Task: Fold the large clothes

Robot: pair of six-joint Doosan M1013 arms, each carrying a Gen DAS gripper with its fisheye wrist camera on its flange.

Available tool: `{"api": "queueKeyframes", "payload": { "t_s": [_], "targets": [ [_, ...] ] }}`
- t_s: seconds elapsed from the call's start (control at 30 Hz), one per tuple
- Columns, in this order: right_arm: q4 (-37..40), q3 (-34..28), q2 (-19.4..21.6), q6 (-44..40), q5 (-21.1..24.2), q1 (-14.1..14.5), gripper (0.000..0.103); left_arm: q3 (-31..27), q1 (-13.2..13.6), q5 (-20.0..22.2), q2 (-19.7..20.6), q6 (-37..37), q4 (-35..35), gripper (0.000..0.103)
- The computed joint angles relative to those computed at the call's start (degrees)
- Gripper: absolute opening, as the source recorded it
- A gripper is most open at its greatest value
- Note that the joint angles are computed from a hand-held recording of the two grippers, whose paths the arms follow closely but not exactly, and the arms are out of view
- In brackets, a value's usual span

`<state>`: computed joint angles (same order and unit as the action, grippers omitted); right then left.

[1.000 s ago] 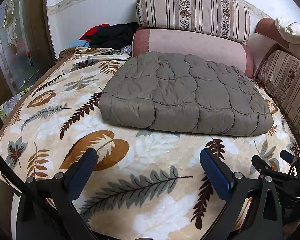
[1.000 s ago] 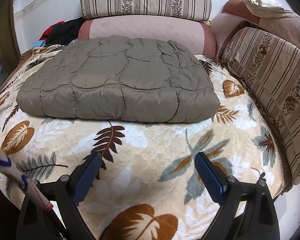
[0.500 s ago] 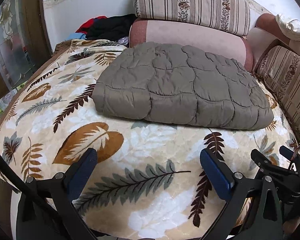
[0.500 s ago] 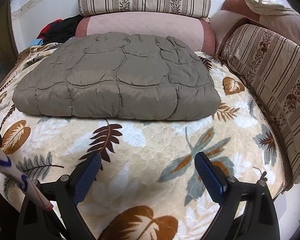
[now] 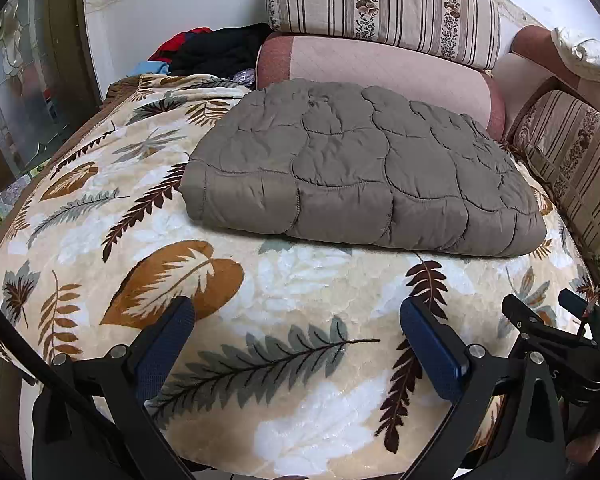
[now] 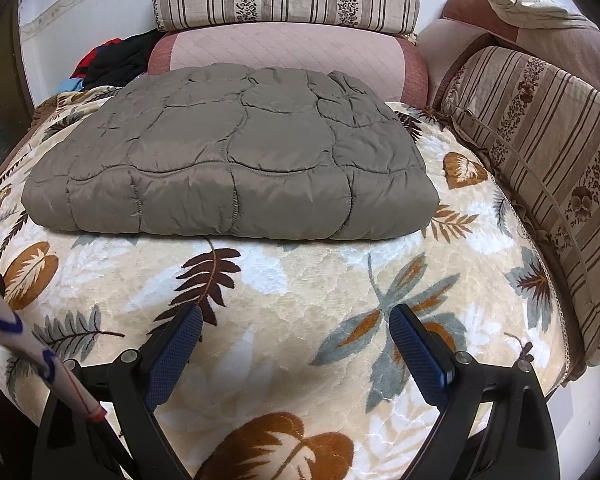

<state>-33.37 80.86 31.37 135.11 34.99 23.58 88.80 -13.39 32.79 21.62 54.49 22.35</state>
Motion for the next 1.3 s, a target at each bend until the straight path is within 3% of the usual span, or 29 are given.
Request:
{"api": "queueKeyframes", "payload": {
  "t_s": [1.3],
  "targets": [
    [0.6, 0.1, 0.0, -1.1, -0.4, -0.1, 0.097, -0.4, 0.8, 0.3, 0.6, 4.8, -5.4, 0.102]
  ]
}}
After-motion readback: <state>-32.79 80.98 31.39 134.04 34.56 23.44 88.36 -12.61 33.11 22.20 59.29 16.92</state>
